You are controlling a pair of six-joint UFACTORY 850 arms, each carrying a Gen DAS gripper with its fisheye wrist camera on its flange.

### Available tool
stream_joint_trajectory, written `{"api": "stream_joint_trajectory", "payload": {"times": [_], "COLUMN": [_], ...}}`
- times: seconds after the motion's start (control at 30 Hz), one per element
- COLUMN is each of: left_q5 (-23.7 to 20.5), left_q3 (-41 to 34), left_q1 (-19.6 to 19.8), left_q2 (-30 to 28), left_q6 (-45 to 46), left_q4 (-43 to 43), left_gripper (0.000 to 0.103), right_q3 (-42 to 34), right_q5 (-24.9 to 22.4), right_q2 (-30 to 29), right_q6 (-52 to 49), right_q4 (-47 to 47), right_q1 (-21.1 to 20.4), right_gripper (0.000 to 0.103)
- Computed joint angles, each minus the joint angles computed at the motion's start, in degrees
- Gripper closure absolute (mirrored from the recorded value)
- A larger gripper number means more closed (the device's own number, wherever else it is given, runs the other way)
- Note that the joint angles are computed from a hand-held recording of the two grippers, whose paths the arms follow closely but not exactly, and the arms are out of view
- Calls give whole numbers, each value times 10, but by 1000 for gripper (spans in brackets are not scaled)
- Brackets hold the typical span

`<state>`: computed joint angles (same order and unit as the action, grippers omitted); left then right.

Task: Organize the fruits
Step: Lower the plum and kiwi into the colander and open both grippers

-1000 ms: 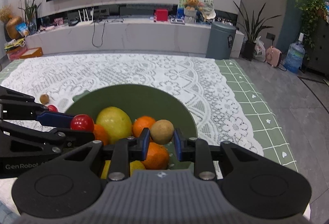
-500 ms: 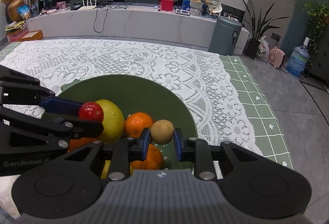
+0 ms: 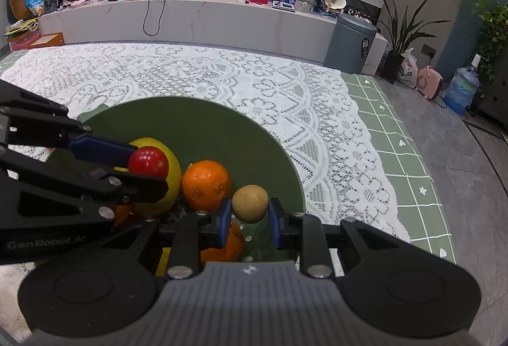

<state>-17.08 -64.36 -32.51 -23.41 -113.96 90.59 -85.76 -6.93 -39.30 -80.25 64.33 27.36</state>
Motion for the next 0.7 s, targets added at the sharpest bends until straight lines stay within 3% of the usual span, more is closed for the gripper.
{"api": "stream_joint_trajectory", "payload": {"times": [0.2,0.33,0.7], "left_q5": [6,11,-20], "left_q3": [5,6,6], "left_q1": [0,0,-9], "left_q2": [3,7,10], "left_q6": [-12,33,100], "left_q4": [15,-33,-90], "left_gripper": [69,68,51], "right_q3": [0,2,6], "right_q5": [4,8,14], "right_q2": [-2,-1,3], "right_q6": [2,12,39], "right_q4": [-19,-42,-88], "right_q1": [3,6,8], "right_gripper": [81,81,81]}}
